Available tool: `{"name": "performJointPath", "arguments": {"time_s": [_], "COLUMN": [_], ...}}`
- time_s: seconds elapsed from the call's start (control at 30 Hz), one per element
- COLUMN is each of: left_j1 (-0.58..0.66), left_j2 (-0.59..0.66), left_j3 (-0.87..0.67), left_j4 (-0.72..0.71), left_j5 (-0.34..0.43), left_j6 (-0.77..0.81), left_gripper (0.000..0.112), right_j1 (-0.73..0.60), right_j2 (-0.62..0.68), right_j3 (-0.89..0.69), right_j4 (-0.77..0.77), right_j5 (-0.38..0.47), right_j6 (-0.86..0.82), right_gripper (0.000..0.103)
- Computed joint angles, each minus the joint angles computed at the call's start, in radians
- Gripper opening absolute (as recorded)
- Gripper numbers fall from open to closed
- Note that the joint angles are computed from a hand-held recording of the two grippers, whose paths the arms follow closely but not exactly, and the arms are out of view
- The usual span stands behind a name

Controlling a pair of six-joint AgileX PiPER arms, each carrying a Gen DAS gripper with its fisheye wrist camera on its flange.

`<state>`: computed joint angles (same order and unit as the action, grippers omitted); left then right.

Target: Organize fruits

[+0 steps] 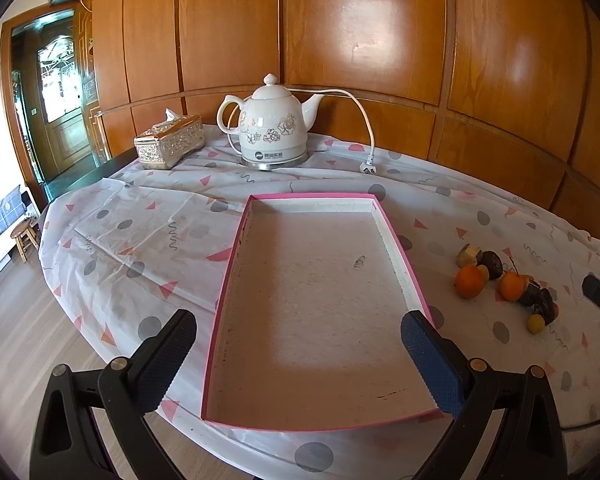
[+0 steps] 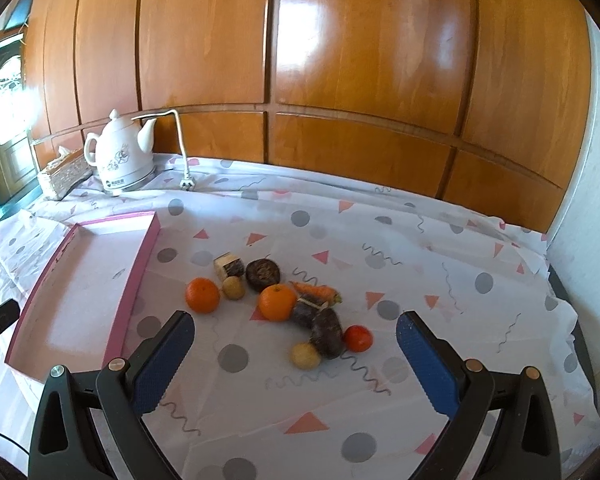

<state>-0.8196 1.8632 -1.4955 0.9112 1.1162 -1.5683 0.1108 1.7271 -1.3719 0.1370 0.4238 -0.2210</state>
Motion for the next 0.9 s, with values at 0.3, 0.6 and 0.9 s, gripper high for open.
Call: {"name": "performJointPath", "arguments": {"time_s": [0.3,0.6,0.9], "left_j1": [0.013,0.054,0.096], "left_j2": [-0.001,-0.023,0.026], "left_j3": [0.007,0.055,-0.027], "left_j4": [-0.020,-0.081,-0.215], "left_j5": [-0.049,-0.247,-0.303], "left_j6": [0.020,0.035,0.222], "left_gripper": [0.103,0.103,0.103], "right_j1": [-0.108,-0.280,-0.418], "right_j2": [0.070,0.358,0.640], "right_j3": [-0.153,-0.635,-1.027], "right_j4": [0.043,-0.154,-0.113], "right_j5": [0.079,0.352,0.585], "right_j6": [-0.069,0.055,0.180], "right_gripper": [0.103,0.103,0.102]}}
